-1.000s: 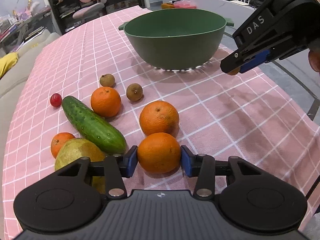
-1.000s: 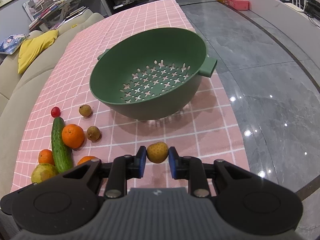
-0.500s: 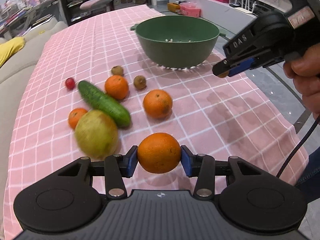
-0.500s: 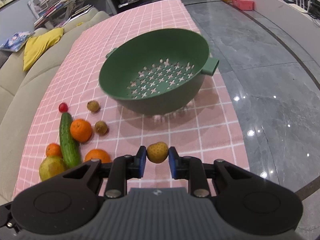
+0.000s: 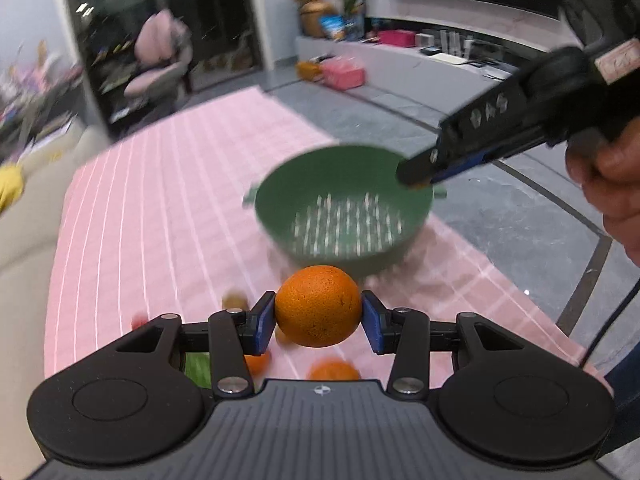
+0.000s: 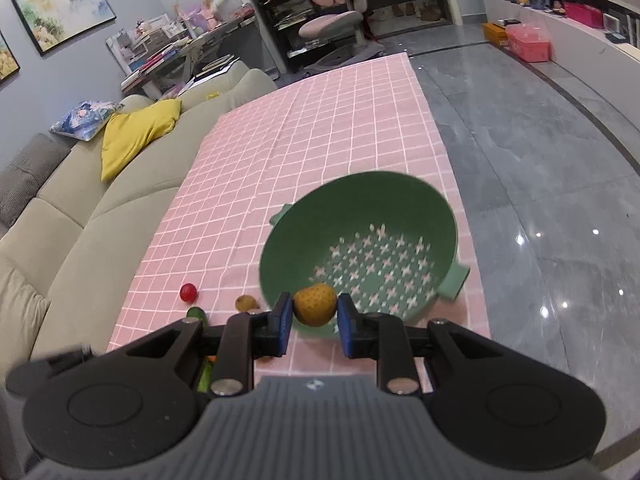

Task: Organize fruits
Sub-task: 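Carry the kiwi and orange into the green colander and open both grippers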

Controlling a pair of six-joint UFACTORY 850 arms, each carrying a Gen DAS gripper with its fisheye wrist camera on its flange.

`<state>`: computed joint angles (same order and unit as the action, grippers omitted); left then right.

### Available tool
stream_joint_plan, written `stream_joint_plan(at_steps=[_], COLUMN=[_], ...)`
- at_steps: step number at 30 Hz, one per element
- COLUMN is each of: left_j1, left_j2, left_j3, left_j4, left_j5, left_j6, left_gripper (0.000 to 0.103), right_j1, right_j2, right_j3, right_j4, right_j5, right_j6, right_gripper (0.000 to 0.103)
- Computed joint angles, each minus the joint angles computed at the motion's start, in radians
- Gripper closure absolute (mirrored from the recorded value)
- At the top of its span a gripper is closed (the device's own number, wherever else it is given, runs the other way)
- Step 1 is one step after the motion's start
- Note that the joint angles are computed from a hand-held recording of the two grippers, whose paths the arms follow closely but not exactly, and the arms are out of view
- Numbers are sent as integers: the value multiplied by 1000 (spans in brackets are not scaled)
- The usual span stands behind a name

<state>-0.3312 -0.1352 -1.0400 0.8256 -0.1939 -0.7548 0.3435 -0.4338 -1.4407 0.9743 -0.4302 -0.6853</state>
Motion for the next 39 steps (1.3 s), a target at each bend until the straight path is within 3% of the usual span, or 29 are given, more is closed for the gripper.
stream_joint_plan(at_steps=[8,14,18,22,30,37,39], left_j1=[31,33,40,57,46,46,42], left_j2=[-185,-296,-363,-457,-561,-598,-598], left_j3=[-201,-325,-402,-530,-659,-696,-697], left_j4=[-218,-392,-561,-777,-764,-754,-717], left_j5=[15,-29,-78,-217,-381,-427,-420], left_j6=[374,662,888,1095,1213,1210,1178], left_gripper=[52,52,52,52,52,52,47], right_j1=[-13,-17,-24,-19,12,20,20], right_j2=[-140,-233,-308,-378,-430,-442,-447], right_j3=[-193,-334,-442,-527,-573,-582,-588], right_j4=[-144,-261,-348,-433,-580,-618,-616], right_j5=[-43,-84,-160,-248,-332,-351,-356], right_j6=[8,-21,22,46,48,63,64], right_gripper=[83,83,83,83,83,83,82])
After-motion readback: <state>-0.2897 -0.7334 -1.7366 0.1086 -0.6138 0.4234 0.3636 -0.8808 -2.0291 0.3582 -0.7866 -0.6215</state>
